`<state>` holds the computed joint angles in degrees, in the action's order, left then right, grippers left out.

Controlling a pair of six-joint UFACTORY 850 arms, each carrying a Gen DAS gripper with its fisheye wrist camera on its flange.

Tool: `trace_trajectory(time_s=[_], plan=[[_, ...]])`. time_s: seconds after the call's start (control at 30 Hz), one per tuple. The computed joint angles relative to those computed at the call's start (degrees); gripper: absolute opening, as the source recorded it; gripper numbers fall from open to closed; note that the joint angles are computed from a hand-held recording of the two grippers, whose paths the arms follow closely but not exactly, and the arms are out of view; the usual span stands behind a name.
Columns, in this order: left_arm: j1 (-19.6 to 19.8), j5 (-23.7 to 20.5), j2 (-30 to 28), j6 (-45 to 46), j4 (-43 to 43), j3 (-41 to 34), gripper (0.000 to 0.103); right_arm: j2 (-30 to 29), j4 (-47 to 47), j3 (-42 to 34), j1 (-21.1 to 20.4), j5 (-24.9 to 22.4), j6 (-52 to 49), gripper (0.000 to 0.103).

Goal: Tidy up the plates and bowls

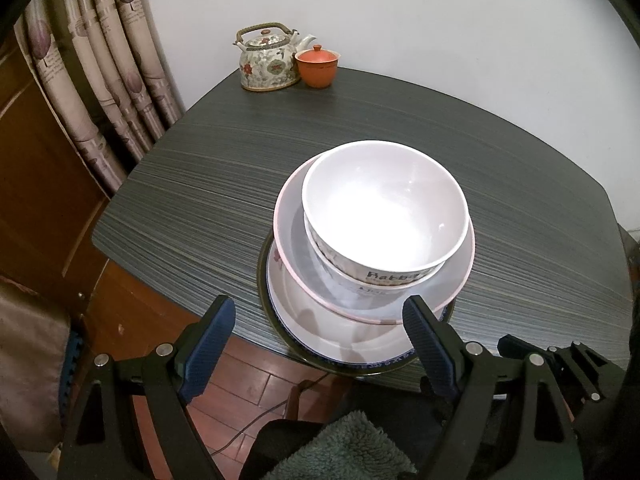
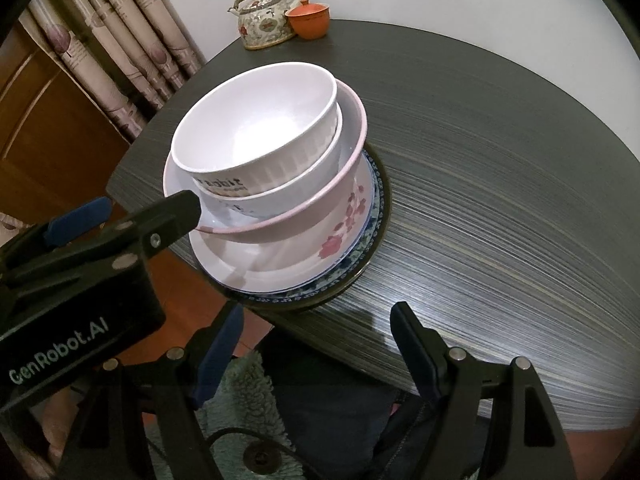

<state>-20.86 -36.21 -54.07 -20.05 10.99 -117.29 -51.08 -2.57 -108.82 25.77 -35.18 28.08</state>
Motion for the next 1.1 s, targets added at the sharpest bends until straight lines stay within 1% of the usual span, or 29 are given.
trace_trajectory(time_s=[0.3, 0.73, 0.97, 1.1], plan=[[0.03, -0.11, 0.00, 0.58, -0.60, -0.10, 0.083, -0.36, 0.71, -0.41, -0.02, -0.19, -0.45, 0.078], [-0.46, -0.87, -0.41, -1.40, 1.43, -0.69, 0.083, -0.62, 1.14, -0.93, -0.09, -0.76, -1.05, 0.078], [-0.31, -1.16, -0.34, -1.26, 0.67, -0.66, 0.083, -0.87, 1.85, -1.40, -0.11, -1.20, -1.23, 0.078], [0.12, -0.91, -0.45, 0.37, -1.10, -0.81, 0.083, -1.06, 2.00, -1.70, -0.17, -1.39, -1.48, 0.078]])
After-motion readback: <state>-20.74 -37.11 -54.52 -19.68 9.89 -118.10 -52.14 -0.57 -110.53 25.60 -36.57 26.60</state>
